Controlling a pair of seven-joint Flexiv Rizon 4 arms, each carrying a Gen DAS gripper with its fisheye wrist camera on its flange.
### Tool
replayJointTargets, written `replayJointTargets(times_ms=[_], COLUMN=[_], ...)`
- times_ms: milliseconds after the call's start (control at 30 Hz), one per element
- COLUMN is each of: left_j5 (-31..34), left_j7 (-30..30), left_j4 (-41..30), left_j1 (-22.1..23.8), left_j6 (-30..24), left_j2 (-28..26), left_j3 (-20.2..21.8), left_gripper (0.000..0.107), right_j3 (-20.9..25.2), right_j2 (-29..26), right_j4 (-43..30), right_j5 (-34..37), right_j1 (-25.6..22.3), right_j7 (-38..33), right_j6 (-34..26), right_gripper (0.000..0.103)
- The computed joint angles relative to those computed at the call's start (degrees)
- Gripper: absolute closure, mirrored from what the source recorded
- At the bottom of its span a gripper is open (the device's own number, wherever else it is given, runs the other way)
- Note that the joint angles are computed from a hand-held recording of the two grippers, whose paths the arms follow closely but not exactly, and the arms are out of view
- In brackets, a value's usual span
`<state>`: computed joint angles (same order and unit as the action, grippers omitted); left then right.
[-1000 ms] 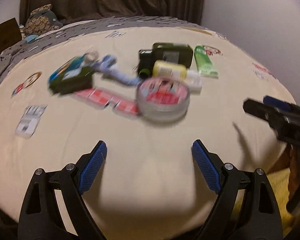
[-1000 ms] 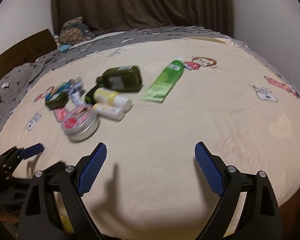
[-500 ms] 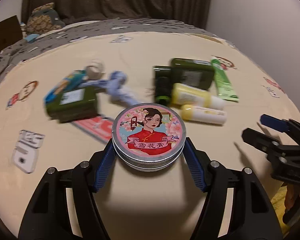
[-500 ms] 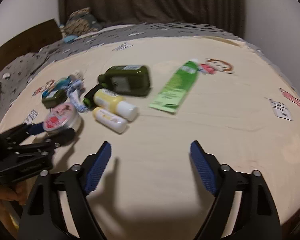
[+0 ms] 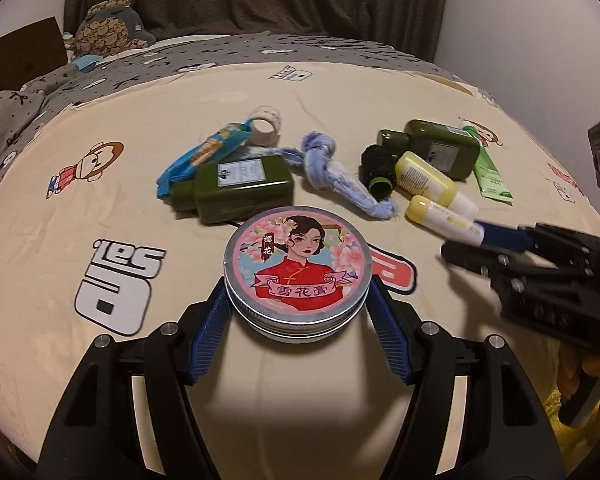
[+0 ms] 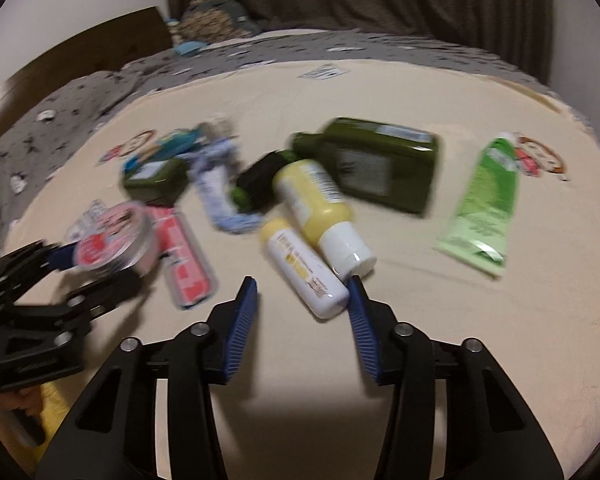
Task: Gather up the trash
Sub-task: 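Grasp the round portrait tin with the left tool while the right tool grasps the small white bottle, then carry the tin and bottle down to the bin and open both tools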
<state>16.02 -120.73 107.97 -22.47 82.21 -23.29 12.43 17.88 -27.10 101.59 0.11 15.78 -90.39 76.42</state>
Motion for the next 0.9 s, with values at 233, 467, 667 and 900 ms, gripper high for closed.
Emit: replayJointTargets(times_ms=[233, 467, 667, 900], left_j5=[-0.4, 0.4, 4.7, 13.5], left_j7=[0.2, -0.3, -3.9, -11.4], left_j4=[0.9, 1.5, 2.8, 5.4], left_j1=[0.9, -0.2, -3.2, -6.3], left_j6=[1.0, 0.9, 0.4, -1.6], left_j2=[0.2, 1.2, 4.0, 9.3], left_j3=[0.2, 1.0, 2.0, 0.5], left_gripper=[0.042, 0.042, 0.042, 0.042], right_j3=[-3.1, -4.6, -2.3, 6.3], right_j2=[-2.4, -1.8, 4.6, 13.6], right_j4=[-1.9, -0.4, 8.0, 16.9], right_j5=[-3.9, -7.5, -6.4, 2.4], right_j1=[3.9, 4.9, 1.9, -5.6], right_j7=[2.4, 5.9, 5.5, -1.8], right_j6=[0.6, 2.2, 7.0, 10.1], right_gripper=[0.060, 0.081, 0.082, 0.082])
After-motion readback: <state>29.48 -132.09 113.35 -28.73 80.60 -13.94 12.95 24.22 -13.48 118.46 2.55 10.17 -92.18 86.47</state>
